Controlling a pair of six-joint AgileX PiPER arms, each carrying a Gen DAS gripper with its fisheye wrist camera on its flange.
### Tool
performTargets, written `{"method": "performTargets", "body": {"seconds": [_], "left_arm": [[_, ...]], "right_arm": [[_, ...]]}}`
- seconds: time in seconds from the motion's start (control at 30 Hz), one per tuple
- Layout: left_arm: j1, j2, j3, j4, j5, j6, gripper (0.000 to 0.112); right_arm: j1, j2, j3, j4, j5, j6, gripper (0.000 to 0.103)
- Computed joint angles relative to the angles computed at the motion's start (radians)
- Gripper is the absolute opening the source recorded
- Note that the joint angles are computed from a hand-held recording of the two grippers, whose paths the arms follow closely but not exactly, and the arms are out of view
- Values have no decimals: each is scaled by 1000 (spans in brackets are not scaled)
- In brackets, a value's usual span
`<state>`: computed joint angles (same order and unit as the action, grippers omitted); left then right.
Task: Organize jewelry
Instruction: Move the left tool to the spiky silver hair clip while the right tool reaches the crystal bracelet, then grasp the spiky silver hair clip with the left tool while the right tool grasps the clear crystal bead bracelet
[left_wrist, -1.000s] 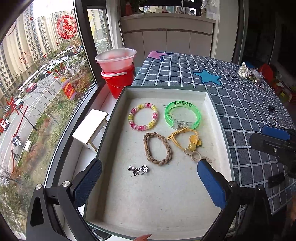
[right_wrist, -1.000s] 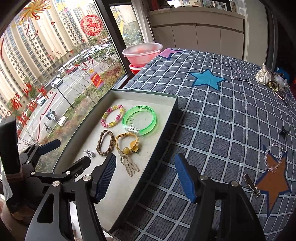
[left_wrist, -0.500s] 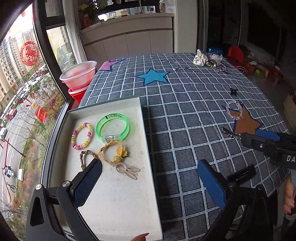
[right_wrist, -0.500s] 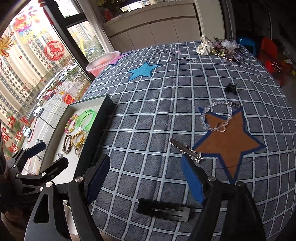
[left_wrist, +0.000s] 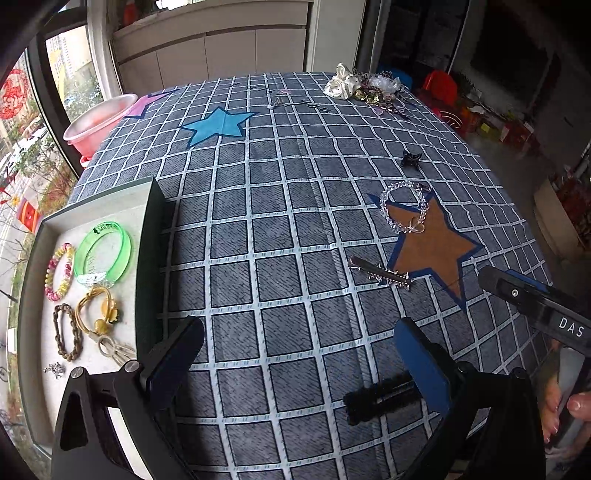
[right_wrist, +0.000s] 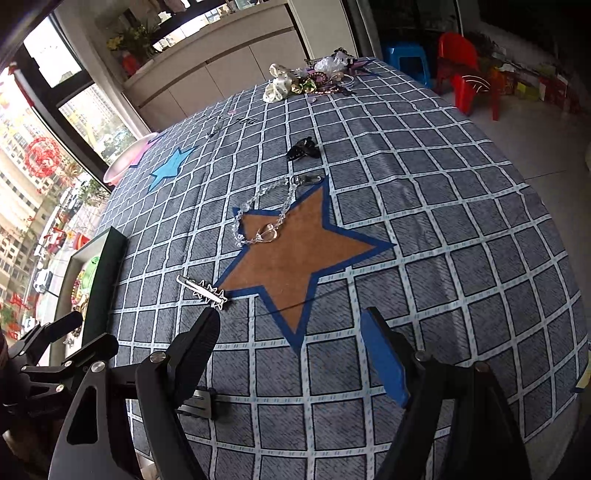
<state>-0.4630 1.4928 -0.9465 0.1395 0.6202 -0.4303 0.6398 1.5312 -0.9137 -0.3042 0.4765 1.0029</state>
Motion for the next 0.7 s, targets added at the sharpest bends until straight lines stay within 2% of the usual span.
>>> {"method": "performTargets", "body": {"seconds": [0.17, 0.4, 0.6, 0.7], "left_arm": [[-23, 110, -81, -28, 15, -84, 103], [-87, 235, -181, 84, 61, -282, 103], [-113, 312, -251, 132, 101, -370, 103], [-121, 336, -274, 142, 113, -389, 103]], "right_arm": [[-65, 42, -61, 33, 23, -101, 81], [-154, 157, -195, 138, 39, -300, 81], [-181, 291, -352, 208, 87, -450, 81], [-164, 356, -423, 194, 120, -481, 81]]}}
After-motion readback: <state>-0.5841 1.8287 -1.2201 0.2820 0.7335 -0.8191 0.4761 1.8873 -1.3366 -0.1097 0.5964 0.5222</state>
